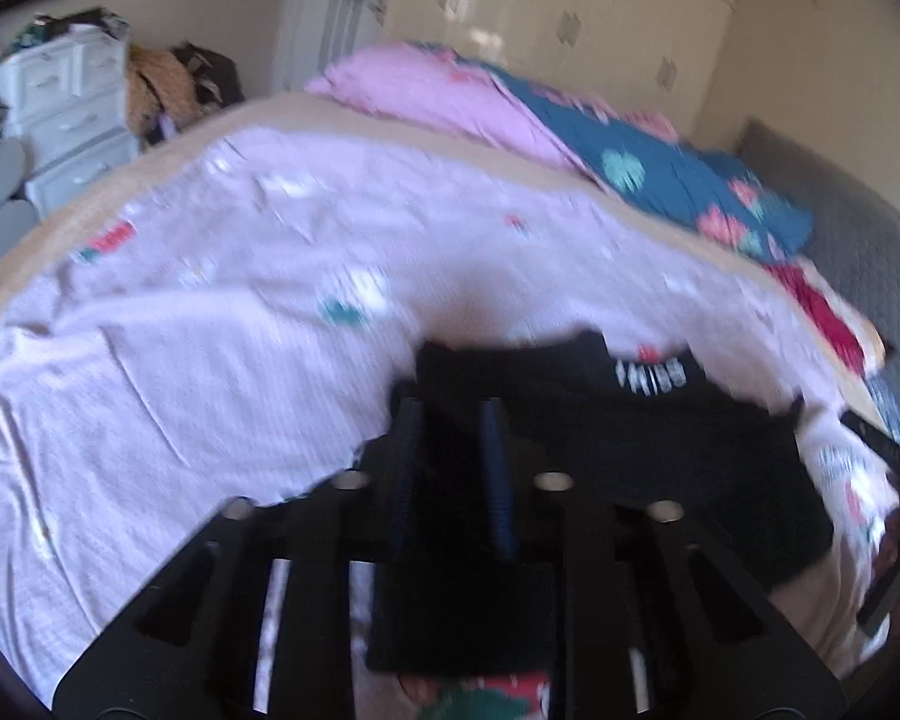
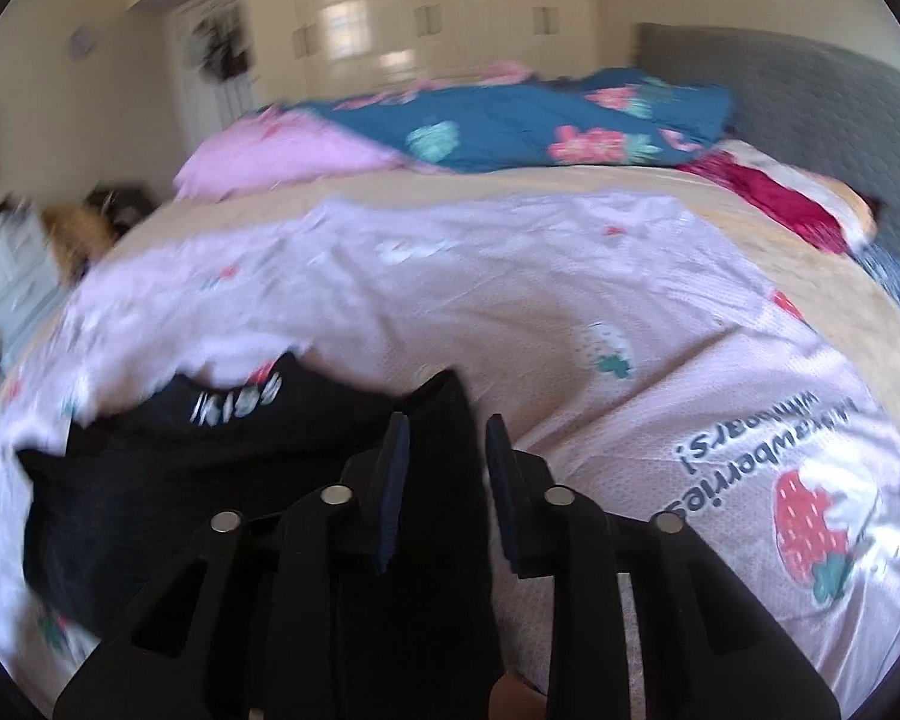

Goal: Fold small clothes
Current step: 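Open the right tool, then the left tool, releasing the hem near the collar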

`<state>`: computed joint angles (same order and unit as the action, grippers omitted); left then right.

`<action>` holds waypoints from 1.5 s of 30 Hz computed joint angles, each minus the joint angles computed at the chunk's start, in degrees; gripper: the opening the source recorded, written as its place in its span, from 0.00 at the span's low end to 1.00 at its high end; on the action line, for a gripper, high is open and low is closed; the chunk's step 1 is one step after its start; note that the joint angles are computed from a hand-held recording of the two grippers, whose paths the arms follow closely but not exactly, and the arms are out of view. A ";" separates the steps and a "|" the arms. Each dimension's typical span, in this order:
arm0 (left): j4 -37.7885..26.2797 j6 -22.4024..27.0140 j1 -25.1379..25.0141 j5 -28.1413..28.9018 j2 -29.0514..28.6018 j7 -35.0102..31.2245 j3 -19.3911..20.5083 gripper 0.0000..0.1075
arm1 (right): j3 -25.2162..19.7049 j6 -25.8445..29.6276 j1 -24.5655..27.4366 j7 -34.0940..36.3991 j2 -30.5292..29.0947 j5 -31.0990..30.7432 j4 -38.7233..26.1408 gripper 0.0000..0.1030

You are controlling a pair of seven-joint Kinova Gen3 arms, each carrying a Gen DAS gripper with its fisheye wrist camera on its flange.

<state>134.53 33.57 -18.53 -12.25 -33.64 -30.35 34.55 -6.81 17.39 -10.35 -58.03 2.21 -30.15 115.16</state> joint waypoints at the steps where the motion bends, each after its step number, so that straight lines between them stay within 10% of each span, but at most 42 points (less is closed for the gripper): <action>1: -0.07 0.33 0.78 0.03 1.33 -0.13 0.16 0.01 | 0.50 1.73 -1.02 -0.15 0.38 2.33 -0.51 0.18; 12: -2.79 1.76 -13.11 -14.27 16.49 13.84 22.86 0.01 | 0.00 6.93 -9.03 -18.14 8.24 22.65 -5.18 0.17; 17: -2.36 -1.89 -17.63 -22.20 19.86 22.24 24.72 0.01 | -0.49 4.30 -9.55 -22.66 11.78 23.75 -7.47 0.17; 25: 0.58 -5.29 -11.13 -27.31 16.95 25.38 7.45 0.05 | 8.78 -1.57 -16.42 -39.61 12.43 37.30 -8.07 0.21; 28: 3.19 -11.61 -9.15 -20.63 15.92 18.51 -0.51 0.24 | 4.89 1.76 -10.47 -37.84 13.81 36.45 -10.38 0.39; 33: 3.54 -13.97 2.78 -15.05 17.79 7.61 -13.29 0.27 | -0.51 3.91 -4.09 -30.13 15.63 30.40 -11.90 0.40; 36: 2.49 -13.26 4.68 -17.55 19.93 8.48 -13.42 0.27 | -2.83 3.50 -2.01 -27.19 16.02 27.18 -12.10 0.36; 39: 2.31 -13.22 2.60 -22.42 21.34 13.45 -9.60 0.03 | -4.21 2.76 -0.62 -22.38 15.72 22.58 -11.36 0.07; 45: 5.34 -19.07 4.34 -19.42 14.71 12.69 -16.89 0.02 | -14.14 2.66 12.12 -15.54 14.82 10.34 -11.28 0.06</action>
<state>139.86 14.50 -14.19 -31.67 -18.93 -17.66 17.65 -20.95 20.06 1.77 -73.57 17.03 -19.81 103.88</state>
